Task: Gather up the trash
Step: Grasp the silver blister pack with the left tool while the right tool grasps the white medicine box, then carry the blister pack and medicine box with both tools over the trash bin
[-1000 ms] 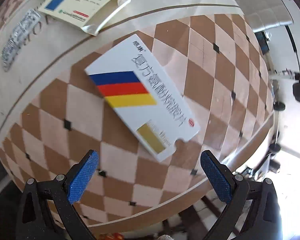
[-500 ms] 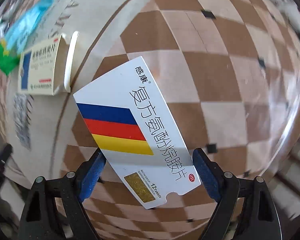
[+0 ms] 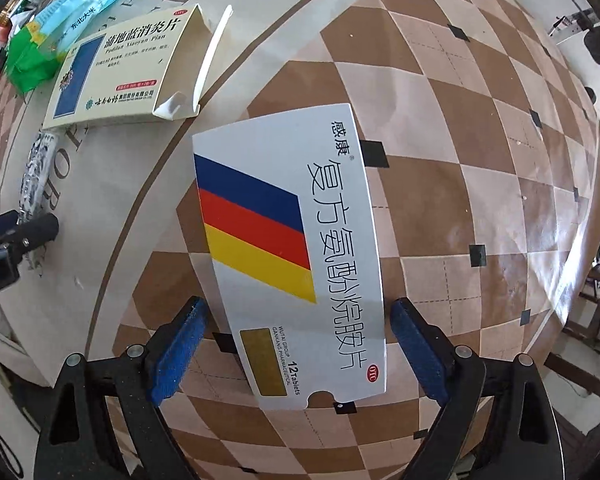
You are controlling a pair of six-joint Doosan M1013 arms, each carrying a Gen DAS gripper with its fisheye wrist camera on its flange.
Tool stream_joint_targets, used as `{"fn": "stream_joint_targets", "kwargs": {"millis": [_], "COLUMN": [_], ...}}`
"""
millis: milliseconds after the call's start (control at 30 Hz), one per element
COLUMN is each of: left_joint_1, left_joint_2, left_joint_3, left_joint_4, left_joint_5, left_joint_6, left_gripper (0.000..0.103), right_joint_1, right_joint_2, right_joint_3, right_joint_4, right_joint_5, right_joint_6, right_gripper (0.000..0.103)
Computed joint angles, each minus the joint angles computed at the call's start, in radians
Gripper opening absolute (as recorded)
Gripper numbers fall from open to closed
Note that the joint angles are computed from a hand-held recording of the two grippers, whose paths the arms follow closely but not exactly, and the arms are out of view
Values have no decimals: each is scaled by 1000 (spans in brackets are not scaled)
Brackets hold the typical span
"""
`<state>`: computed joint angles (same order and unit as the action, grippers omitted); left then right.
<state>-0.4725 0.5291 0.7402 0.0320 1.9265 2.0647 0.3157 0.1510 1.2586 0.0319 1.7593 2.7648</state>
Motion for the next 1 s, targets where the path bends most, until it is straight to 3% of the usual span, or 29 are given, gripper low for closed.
{"fn": "stream_joint_targets", "kwargs": {"millis": [100,233,500,567,667,767,800,867,967,1000], "left_joint_1": [-8,-9,17,30,55,61,71,76,83,93], "left_joint_2": [-22,-34,-31,-22,10,16,33,47,55,35], "left_joint_3": [14,11,-7,-31,-92,-116,-152,-187,-218,-187], "left_joint_4": [-2,-28,-76,-113,-148,-156,-157,-169,-182,-186], "left_joint_5": [-19,1,18,34,68,61,68,79,90,73], "left_joint_6": [23,14,-21,-54,-75,-83,-76,-85,-97,-91], "left_gripper": [48,36,30,23,20,13,6,5,5,5], "right_joint_1": [31,70,94,99,114,125,128,161,166,169], "right_joint_2": [5,-10,-59,-67,-74,-81,-86,-75,-58,-58], "right_joint_3": [-19,-4,23,21,20,29,36,27,-4,-9], "right_joint_4": [-54,-47,-31,-30,-38,-43,-42,-51,-65,-69], "right_joint_5": [-1,-19,-117,-128,-129,-130,-135,-145,-138,-137], "right_joint_6": [0,63,191,218,242,268,278,319,323,326], "right_gripper": [74,74,74,74,74,74,74,74,74,74]}}
